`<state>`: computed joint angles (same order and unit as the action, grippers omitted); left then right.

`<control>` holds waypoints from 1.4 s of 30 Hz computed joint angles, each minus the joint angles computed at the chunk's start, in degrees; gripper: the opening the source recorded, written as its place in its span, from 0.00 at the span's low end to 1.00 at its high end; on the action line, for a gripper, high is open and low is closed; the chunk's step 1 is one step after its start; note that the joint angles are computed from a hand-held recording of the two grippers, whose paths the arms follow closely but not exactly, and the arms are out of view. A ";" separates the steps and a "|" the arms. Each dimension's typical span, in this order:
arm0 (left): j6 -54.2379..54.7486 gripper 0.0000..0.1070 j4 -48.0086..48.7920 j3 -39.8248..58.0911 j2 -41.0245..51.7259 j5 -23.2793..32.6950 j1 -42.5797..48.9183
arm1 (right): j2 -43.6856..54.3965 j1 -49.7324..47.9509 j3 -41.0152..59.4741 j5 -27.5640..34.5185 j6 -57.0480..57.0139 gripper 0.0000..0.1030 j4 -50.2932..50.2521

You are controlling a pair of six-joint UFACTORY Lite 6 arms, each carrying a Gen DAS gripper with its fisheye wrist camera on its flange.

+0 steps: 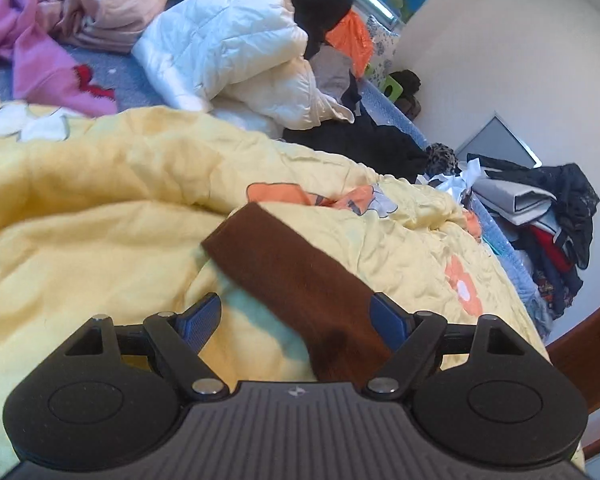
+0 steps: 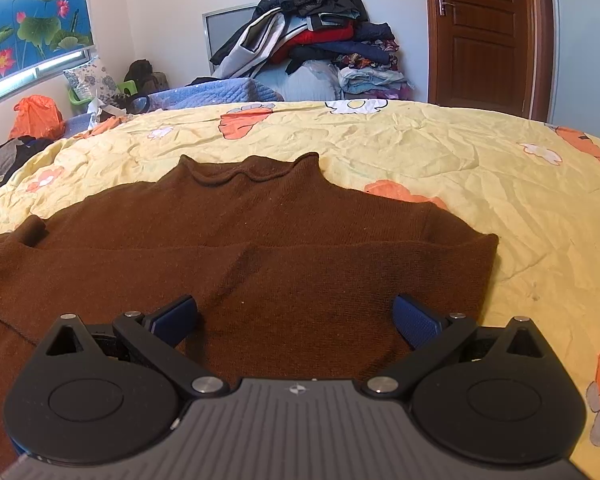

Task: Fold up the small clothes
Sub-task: 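Fold the held sleeve across the sweater body with the left gripper, release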

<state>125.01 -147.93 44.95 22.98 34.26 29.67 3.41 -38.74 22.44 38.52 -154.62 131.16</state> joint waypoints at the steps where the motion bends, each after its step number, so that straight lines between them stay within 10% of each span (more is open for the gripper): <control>1: 3.34 0.76 -1.67 1.12 1.20 0.26 -0.55 | 0.12 -0.03 0.10 0.06 0.06 1.00 -0.08; 2: 9.08 0.73 -5.74 2.09 1.99 -0.59 -1.75 | 0.13 -0.06 0.11 0.09 0.11 1.00 -0.14; 4: 21.08 0.44 -16.85 2.61 1.72 -4.05 -4.65 | 0.40 -0.43 0.34 0.37 0.59 1.00 -0.74; 5: 25.52 0.11 -21.13 3.06 1.47 -6.17 -6.24 | 0.59 -0.58 0.52 0.51 0.85 1.00 -0.99; 6: 27.57 0.05 -23.40 1.81 0.21 -6.96 -7.07 | 0.64 -0.77 0.53 0.70 1.08 1.00 -1.26; 10: 29.61 0.04 -31.04 -7.36 -12.84 -4.24 -14.08 | 0.79 -1.17 0.54 1.11 1.53 1.00 -1.73; 14: 10.89 0.04 -14.02 -14.14 -30.87 -6.11 -29.43 | 0.91 -1.50 0.59 1.45 2.09 1.00 -2.32; 22: -24.99 0.11 23.09 -4.51 -17.67 2.98 -57.84 | 4.73 -10.32 2.89 9.81 13.27 1.00 -15.17; 25: -12.16 0.43 9.85 -14.60 -22.06 5.83 -56.51 | 5.41 -11.44 3.13 11.20 14.42 1.00 -16.41; 27: -0.17 0.83 -2.14 -22.73 -27.38 5.73 -54.49 | 5.50 -11.37 3.17 11.27 14.49 1.00 -16.37; 33: 24.61 0.82 -23.67 -34.99 -21.06 21.37 -54.10 | 6.15 -12.41 3.59 12.48 15.93 1.00 -17.93; 42: 17.94 0.83 -16.17 -35.08 -15.18 30.66 -47.07 | -21.12 2.91 -8.76 1.13 23.95 1.00 -19.21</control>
